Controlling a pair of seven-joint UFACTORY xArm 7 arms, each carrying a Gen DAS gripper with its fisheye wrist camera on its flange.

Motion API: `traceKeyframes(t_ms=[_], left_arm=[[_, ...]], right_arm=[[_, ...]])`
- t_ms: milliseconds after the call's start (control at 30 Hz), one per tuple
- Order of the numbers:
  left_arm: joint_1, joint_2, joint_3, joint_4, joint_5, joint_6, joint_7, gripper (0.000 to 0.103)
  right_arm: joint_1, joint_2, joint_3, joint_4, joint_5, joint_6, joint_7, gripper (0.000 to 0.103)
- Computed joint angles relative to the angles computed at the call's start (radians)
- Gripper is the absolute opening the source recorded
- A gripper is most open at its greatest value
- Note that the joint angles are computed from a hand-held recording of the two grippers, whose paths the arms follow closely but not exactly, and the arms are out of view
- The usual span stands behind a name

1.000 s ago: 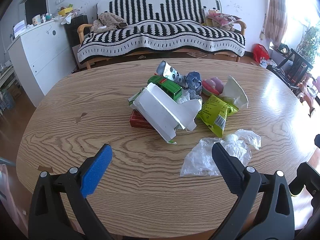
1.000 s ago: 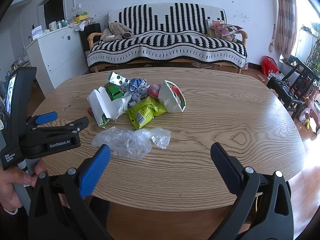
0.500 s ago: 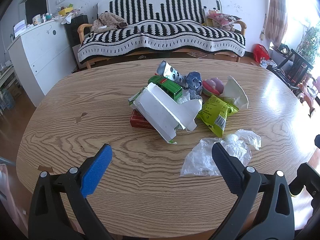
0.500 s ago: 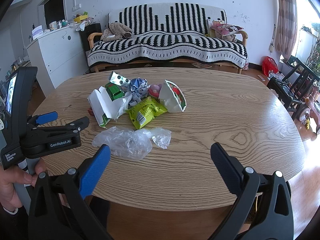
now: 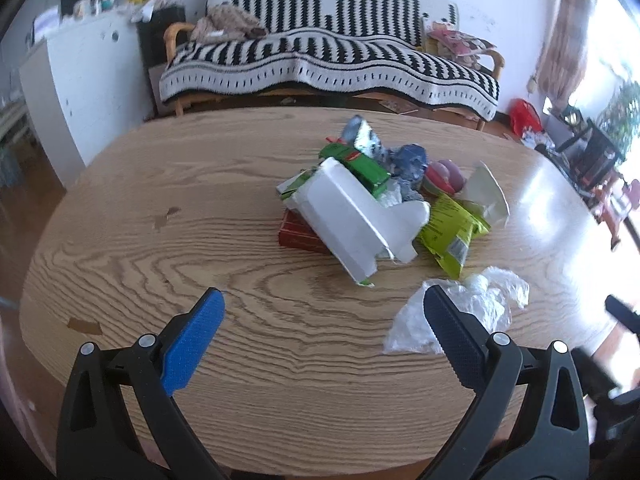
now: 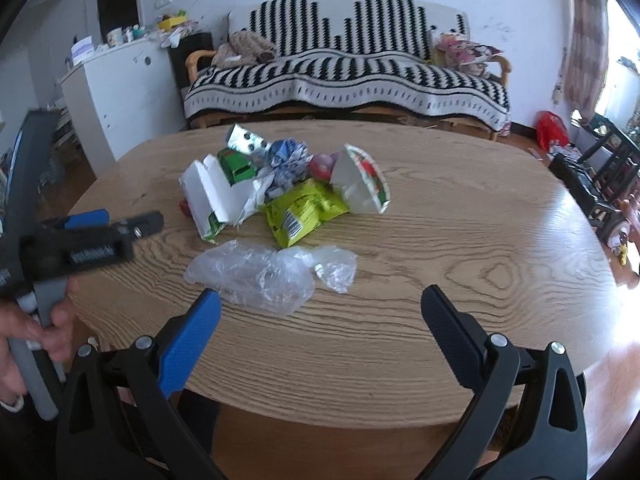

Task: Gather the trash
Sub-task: 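Grasp the white paper box with the left tool while the right tool grasps the clear plastic bag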

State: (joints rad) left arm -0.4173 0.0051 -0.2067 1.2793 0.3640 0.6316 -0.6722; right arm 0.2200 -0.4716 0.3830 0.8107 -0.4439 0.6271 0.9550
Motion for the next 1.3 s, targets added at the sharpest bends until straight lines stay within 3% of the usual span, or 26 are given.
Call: traceKeyframes(t_ms=[267,500,567,633,700,733,867,1067,1233,1300], left_arm=[[-0.034,0.237,0.036,0.256,-0.06,0.084,0.01,0.097],[-0.085,0.366,0.104,0.401,-0.058,0.143,-0.029,0.095],[-0.083,0.371,0.105,0.404,-0.067,0.127,-0.019,0.088],[-0.081,0.374,0.102,0.408,-0.078,0.125,0.006,0.066],[-0.065,0.372,0.086,0.402,-0.126,0.109,0.046,0.051],[-0.062,0.369,0.084,0.399,-0.139,0.105,0.058,0.046],[-0.061,0.339,0.082,0.366,-0.164,0.07,0.073,0.041],[-0.071,0.248,0.084,0.298,-0.126,0.007,0.05,0.04],[-0.084,0.183,0.064,0.248,-0.072,-0.039,0.033,0.04],[-0.097,0.183,0.04,0.256,-0.074,-0.046,0.048,0.04]], right_arm=[[-0.002,0.221,-0.047,0.058,-0.041,-0.193,-0.059,0.097],[0.045,0.397,-0.092,0.167,-0.152,-0.179,-0.023,0.096],[0.072,0.436,-0.111,0.195,-0.169,-0.163,-0.035,0.081],[0.098,0.459,-0.13,0.216,-0.2,-0.138,-0.015,0.049],[0.117,0.458,-0.155,0.215,-0.194,-0.155,-0.011,0.027],[0.124,0.453,-0.164,0.211,-0.178,-0.16,-0.016,0.021],[0.123,0.379,-0.17,0.168,-0.198,-0.182,0.028,0.015],[0.071,0.171,-0.157,0.049,-0.119,-0.217,0.011,0.014],[0.0,-0.079,-0.166,-0.092,-0.038,-0.166,-0.018,0.014],[-0.038,-0.221,-0.2,-0.17,-0.001,-0.12,-0.037,0.014]])
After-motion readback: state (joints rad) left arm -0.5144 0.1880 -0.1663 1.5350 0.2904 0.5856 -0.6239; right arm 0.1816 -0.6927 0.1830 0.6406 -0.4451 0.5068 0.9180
